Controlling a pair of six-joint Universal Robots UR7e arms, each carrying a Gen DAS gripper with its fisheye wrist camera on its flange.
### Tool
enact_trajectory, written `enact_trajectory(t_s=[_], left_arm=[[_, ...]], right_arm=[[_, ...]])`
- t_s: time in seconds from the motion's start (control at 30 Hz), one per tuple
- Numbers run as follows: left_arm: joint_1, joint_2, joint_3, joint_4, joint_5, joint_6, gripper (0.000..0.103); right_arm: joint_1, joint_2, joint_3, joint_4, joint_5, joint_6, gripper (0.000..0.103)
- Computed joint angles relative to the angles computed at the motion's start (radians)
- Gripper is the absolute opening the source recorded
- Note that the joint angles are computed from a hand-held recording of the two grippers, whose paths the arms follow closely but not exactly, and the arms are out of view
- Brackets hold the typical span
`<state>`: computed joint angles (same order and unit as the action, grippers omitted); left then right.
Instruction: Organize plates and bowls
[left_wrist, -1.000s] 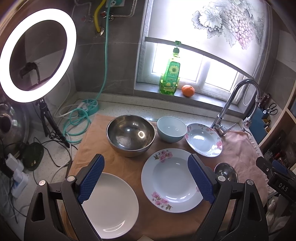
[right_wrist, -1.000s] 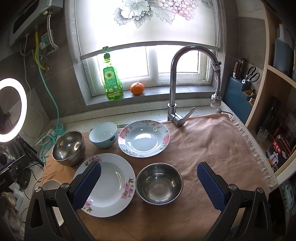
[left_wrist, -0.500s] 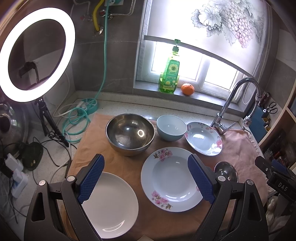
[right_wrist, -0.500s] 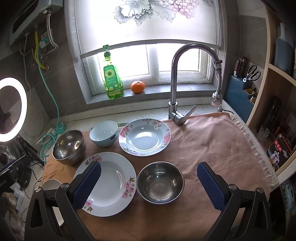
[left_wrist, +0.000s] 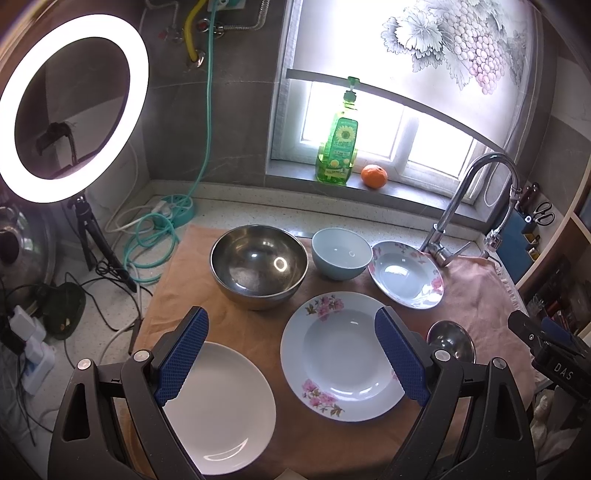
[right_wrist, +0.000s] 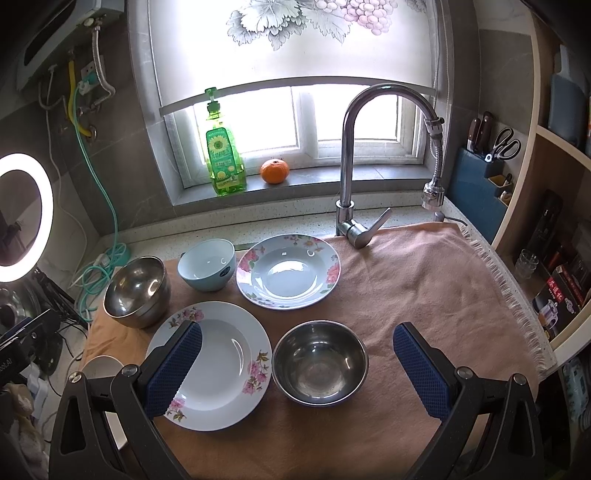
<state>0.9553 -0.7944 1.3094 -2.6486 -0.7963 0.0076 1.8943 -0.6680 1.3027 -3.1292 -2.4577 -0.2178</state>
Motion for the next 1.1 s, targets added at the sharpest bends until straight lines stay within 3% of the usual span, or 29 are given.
enact_trajectory(t_s=[0.77, 0.93, 1.1], left_arm=[[0.014, 0.007, -0.030, 0.066, 0.009, -0.040, 0.092], [0.025, 0.004, -0.032, 0.088, 0.018, -0.065, 0.092], [0.041, 0.000, -0.035, 0.121, 0.023, -0.106, 0.092]], right_arm=[[-0.014, 0.015, -0.026, 0.051, 0.001, -0.019, 0.102], [-0.027, 0.010, -0.030, 0.074, 0.031, -0.034, 0.102], [-0.044, -0.005, -0.030, 0.111, 0.112, -0.036, 0.102]])
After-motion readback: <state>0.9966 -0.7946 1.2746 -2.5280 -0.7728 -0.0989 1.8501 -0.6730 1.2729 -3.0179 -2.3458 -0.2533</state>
